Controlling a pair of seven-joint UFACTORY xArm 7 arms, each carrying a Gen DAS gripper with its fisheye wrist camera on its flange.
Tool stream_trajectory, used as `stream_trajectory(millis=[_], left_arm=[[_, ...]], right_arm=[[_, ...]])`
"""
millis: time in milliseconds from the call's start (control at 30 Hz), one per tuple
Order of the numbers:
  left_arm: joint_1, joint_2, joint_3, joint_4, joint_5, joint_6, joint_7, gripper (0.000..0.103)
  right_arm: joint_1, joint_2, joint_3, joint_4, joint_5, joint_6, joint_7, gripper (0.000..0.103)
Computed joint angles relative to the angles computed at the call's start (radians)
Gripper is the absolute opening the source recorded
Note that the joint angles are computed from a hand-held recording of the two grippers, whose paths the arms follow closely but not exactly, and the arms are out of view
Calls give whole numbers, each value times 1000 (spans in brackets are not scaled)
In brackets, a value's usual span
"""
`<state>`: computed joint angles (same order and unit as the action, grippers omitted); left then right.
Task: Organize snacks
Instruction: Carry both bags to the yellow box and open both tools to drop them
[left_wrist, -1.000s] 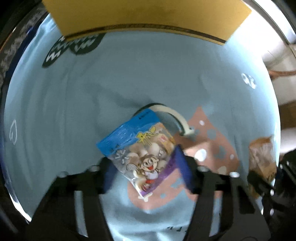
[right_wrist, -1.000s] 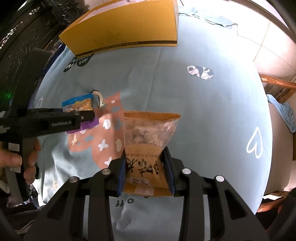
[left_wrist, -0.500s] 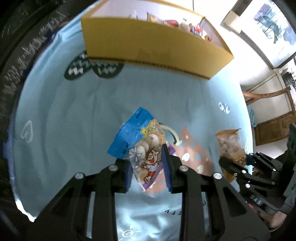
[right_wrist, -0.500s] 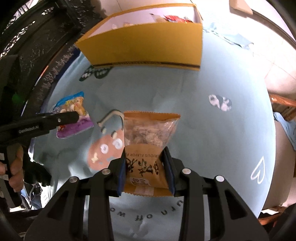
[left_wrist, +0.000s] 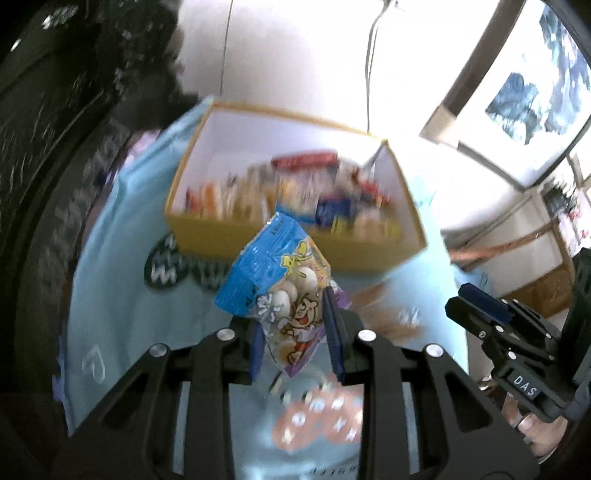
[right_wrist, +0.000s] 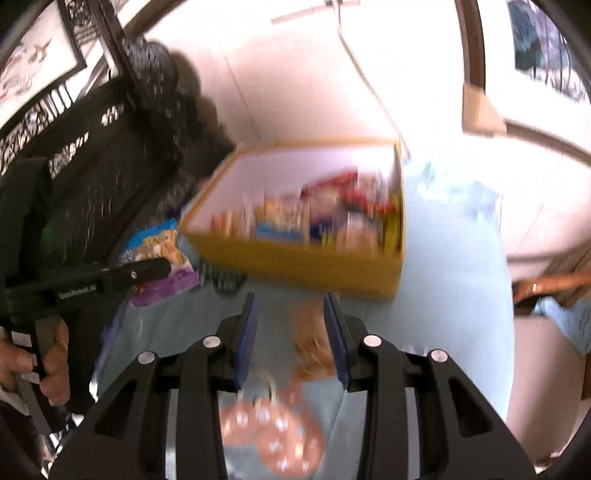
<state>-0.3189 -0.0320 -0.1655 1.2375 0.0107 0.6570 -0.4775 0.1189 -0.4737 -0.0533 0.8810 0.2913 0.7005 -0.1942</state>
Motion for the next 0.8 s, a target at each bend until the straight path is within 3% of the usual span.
stream_trajectory(millis=[133,233,367,533,567,633,667,733,800], left_arm=[[6,104,11,129,26,8,8,28],[1,123,13,130,17,2,25,28],[3,130,16,91,-26,-13,44,28],[3,120,17,49,-44,-19,44,28],[4,120,17,45,-47,-18,44,28],[5,116,16,34,-56,-21,45,28],[5,114,16,30,-58,-22,46,28],[5,105,15,19,-62,-23,50,28],[6,94,15,4,-69,-29,55,28]], right_arm=[[-10,137,-12,113,-1,48,-20,37],[-50,154,13,52,-75,46,-17,64],[-90,228,71,-22,-235,16,40,64],[-63,323,88,-26,-248,-45,60,64],[-64,344,99,-21,-289,-42,94,61],[-58,375,101,-15,-311,-23,115,40],[-57,369,104,-24,-336,-32,130,34],[-55,340,100,-38,-347,-38,143,31],[-49,293,74,-50,-262,-39,92,31]])
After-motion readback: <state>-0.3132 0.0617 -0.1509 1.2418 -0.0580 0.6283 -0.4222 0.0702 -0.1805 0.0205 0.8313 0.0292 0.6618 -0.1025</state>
